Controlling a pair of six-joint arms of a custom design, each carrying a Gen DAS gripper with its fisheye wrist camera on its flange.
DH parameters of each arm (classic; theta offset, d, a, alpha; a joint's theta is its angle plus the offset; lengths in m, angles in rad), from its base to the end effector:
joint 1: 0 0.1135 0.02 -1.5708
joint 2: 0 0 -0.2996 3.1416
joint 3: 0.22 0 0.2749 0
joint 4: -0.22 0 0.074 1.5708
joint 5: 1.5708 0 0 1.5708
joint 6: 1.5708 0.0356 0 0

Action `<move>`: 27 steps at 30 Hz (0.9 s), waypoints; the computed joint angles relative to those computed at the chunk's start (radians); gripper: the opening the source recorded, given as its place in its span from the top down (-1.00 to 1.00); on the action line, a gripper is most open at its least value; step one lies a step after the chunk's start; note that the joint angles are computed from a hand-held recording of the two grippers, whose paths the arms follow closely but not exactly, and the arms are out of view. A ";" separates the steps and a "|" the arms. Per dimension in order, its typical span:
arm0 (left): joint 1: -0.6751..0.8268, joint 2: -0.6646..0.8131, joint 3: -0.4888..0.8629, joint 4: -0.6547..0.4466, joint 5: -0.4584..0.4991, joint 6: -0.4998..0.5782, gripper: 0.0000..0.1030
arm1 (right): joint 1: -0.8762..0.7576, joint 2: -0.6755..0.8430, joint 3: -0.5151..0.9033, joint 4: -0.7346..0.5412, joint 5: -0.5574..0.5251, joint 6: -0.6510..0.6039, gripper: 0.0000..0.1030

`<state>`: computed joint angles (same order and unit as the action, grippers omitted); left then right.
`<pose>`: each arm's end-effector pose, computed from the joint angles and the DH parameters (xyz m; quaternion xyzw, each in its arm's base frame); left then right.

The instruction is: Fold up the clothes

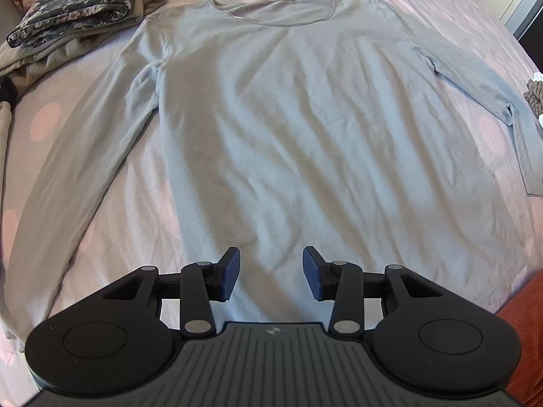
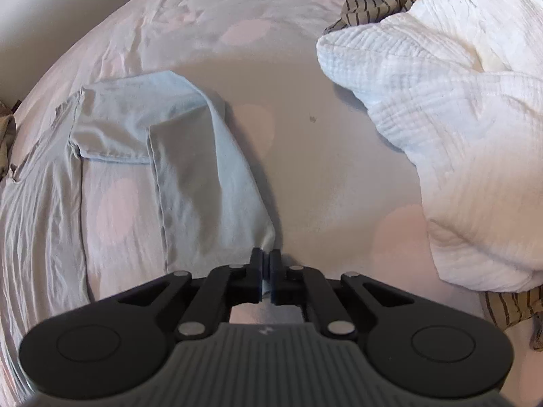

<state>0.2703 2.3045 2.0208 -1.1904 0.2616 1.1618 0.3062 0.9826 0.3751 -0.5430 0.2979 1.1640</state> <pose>0.4895 0.1261 0.2106 0.4326 0.8908 -0.0668 0.1217 0.1484 0.0360 0.1602 0.4304 0.8667 0.0307 0.2504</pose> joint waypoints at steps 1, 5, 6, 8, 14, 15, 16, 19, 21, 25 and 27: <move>0.001 -0.004 -0.002 0.000 0.001 0.005 0.25 | -0.027 -0.023 0.022 -0.035 0.003 -0.029 0.91; 0.003 0.000 0.016 -0.004 -0.002 -0.002 0.25 | -0.220 -0.075 0.138 -0.162 -0.008 -0.210 0.92; 0.003 0.005 0.026 -0.008 -0.002 -0.007 0.25 | -0.284 -0.075 0.168 -0.181 -0.017 -0.265 0.92; 0.000 0.016 0.044 -0.011 -0.007 -0.022 0.25 | -0.411 -0.059 0.227 -0.203 -0.041 -0.370 0.92; -0.015 0.052 0.109 -0.036 -0.018 -0.056 0.25 | -0.662 -0.005 0.359 -0.223 -0.170 -0.506 0.91; -0.017 0.059 0.124 -0.043 -0.022 -0.057 0.25 | -0.666 0.001 0.381 -0.226 -0.188 -0.501 0.91; -0.021 0.068 0.144 -0.051 -0.026 -0.057 0.25 | -0.663 0.008 0.404 -0.227 -0.202 -0.493 0.91; -0.030 0.097 0.211 -0.076 -0.035 -0.059 0.25 | -0.592 0.043 0.487 -0.227 -0.213 -0.441 0.91; -0.036 0.119 0.259 -0.090 -0.042 -0.062 0.25 | -0.503 0.097 0.563 -0.230 -0.173 -0.407 0.91; -0.043 0.178 0.378 -0.131 -0.048 -0.071 0.25 | -0.348 0.243 0.757 -0.252 -0.088 -0.376 0.91; -0.040 0.223 0.474 -0.178 -0.036 -0.070 0.25 | -0.271 0.336 0.874 -0.267 -0.050 -0.364 0.91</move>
